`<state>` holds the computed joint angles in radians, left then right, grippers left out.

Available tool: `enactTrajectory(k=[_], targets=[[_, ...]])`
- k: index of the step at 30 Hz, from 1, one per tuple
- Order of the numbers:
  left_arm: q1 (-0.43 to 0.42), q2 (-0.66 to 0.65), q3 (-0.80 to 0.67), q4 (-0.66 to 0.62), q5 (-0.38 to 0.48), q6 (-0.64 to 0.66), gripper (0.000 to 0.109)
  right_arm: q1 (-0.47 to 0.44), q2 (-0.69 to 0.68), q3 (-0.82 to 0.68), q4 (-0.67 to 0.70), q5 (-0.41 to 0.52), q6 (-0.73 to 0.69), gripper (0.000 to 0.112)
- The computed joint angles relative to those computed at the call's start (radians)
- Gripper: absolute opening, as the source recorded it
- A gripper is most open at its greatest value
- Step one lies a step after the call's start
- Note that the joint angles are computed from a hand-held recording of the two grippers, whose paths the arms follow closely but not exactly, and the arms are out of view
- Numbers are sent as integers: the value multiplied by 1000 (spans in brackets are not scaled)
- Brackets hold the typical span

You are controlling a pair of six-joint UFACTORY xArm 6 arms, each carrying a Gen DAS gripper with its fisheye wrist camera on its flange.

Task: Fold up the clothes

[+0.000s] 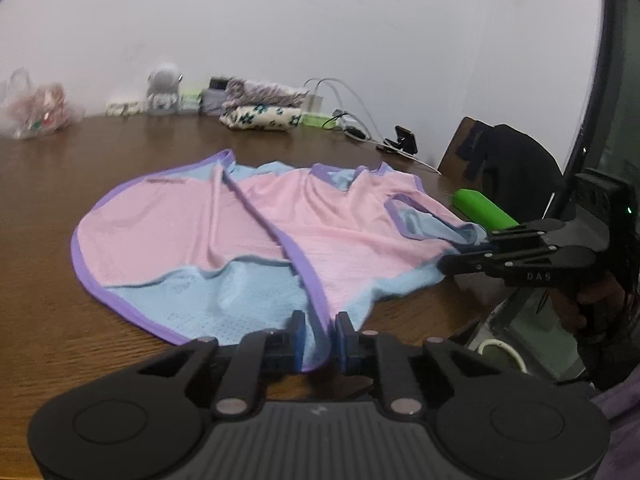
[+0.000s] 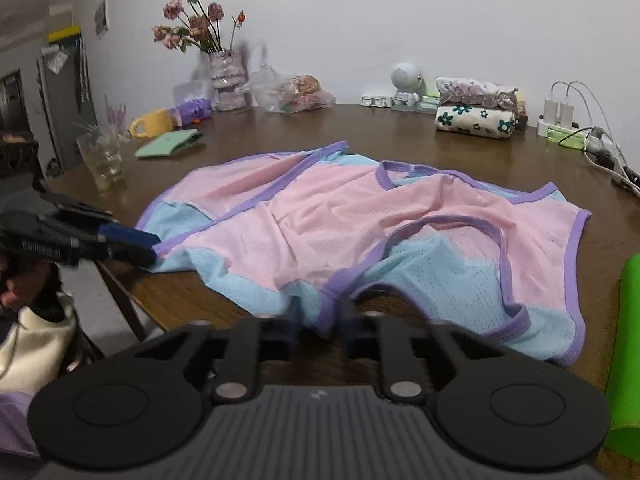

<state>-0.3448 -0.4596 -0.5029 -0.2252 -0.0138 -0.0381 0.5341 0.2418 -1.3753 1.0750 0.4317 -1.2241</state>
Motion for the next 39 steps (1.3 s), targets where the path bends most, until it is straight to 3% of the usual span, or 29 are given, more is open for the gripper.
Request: enactTrajectory(k=[2,3,4,5,7,9,11,12,13,15,18,22,27,30,33,35,37,39], targets=[[45,-29,5,176,3,-127,27,-5,-21,14,-160,-3,117,7],[81,-25,-14,280,0,-194,49,-8,-36,26,-206,-10,152,7],[116,-20,-35,385,0,-263,65,-9,-50,34,-211,-19,159,15],[150,-9,-66,490,5,-329,67,-11,-57,31,-174,-21,133,30],[201,84,-195,699,63,-461,66,-11,-45,-4,-107,-20,86,49],[221,212,-335,783,121,-494,62,5,10,-76,-123,-70,101,49],[216,339,-470,705,215,-439,45,23,103,-168,-273,-156,254,48],[211,397,-538,663,276,-410,32,23,146,-215,-349,-159,336,47],[208,442,-587,654,318,-402,28,20,190,-265,-432,-155,426,45],[209,495,-638,729,355,-451,30,15,263,-364,-498,-116,516,44],[221,482,-621,794,362,-528,29,18,316,-431,-520,-103,544,44],[243,414,-550,941,386,-721,29,16,372,-511,-517,-49,544,44],[260,287,-435,1014,445,-886,29,18,409,-554,-612,0,645,43],[246,227,-400,1043,520,-948,32,21,386,-519,-610,-9,646,43],[208,212,-426,1051,633,-1003,28,20,353,-489,-507,-12,558,43],[204,213,-433,1016,548,-976,33,25,347,-496,-474,-35,530,44],[200,220,-437,930,424,-900,47,28,374,-558,-474,-26,529,45],[175,252,-447,735,316,-718,51,23,455,-701,-493,52,572,46]])
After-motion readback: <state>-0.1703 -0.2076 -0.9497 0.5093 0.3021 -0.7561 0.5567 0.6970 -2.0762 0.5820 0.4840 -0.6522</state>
